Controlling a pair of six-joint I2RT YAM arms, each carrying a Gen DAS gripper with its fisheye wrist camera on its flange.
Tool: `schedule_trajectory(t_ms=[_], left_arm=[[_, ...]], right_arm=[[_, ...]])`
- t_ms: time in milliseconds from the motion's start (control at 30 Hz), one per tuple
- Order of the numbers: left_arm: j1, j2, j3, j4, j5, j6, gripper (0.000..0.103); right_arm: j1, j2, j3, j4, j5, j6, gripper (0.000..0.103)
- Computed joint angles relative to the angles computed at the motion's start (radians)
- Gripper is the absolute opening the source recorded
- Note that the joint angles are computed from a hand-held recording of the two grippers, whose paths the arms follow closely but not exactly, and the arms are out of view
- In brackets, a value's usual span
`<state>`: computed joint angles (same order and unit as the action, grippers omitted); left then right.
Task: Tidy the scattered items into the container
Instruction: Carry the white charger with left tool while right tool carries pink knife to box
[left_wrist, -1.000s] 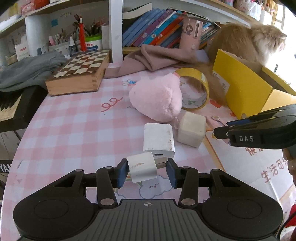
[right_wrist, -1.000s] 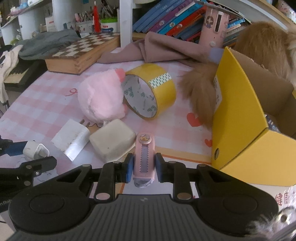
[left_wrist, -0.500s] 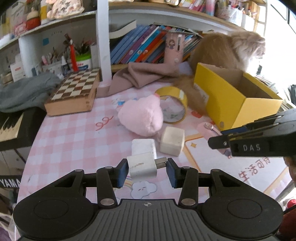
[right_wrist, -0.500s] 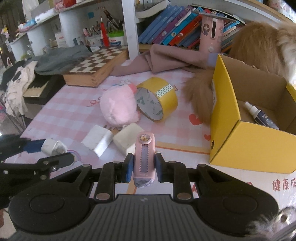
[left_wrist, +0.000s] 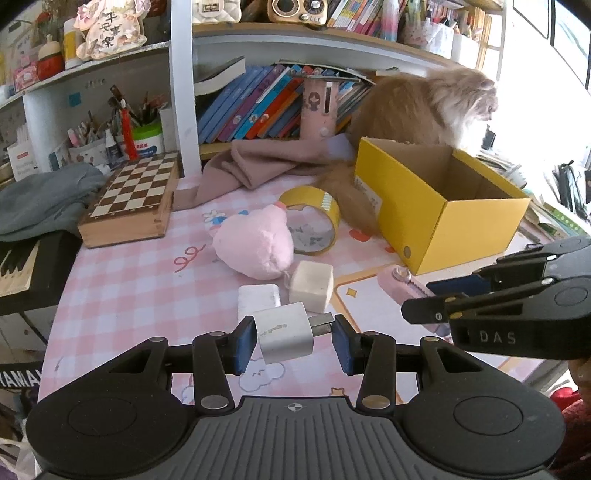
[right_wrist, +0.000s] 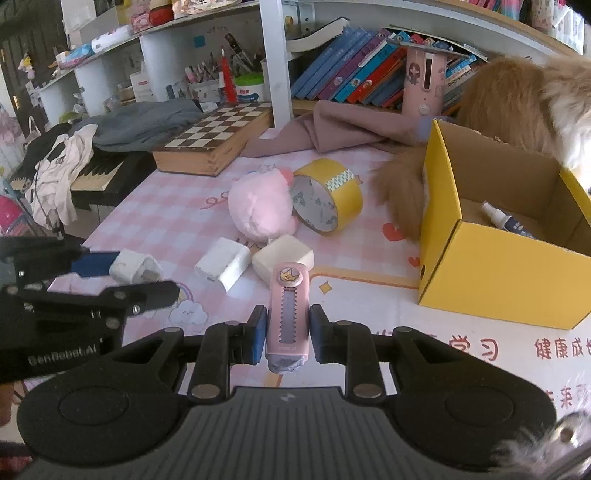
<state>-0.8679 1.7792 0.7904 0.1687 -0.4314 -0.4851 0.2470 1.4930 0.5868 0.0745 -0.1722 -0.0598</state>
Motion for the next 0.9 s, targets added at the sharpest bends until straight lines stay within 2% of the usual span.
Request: schedule_trajectory(t_ms=[433,900], left_arm=[[-0.051,-0.041,-0.027,0.006,0.018,-0.043,0.043],[-0.121,0.079,0.146,-0.002,0.067,0.040,0.043]], right_arm=[[-0.039,-0.200,-0.098,-0.103,0.017,-0.055,0.024],[-0.296,-0.421,-0.172,-0.269,-0.035,-0.155,0.024]])
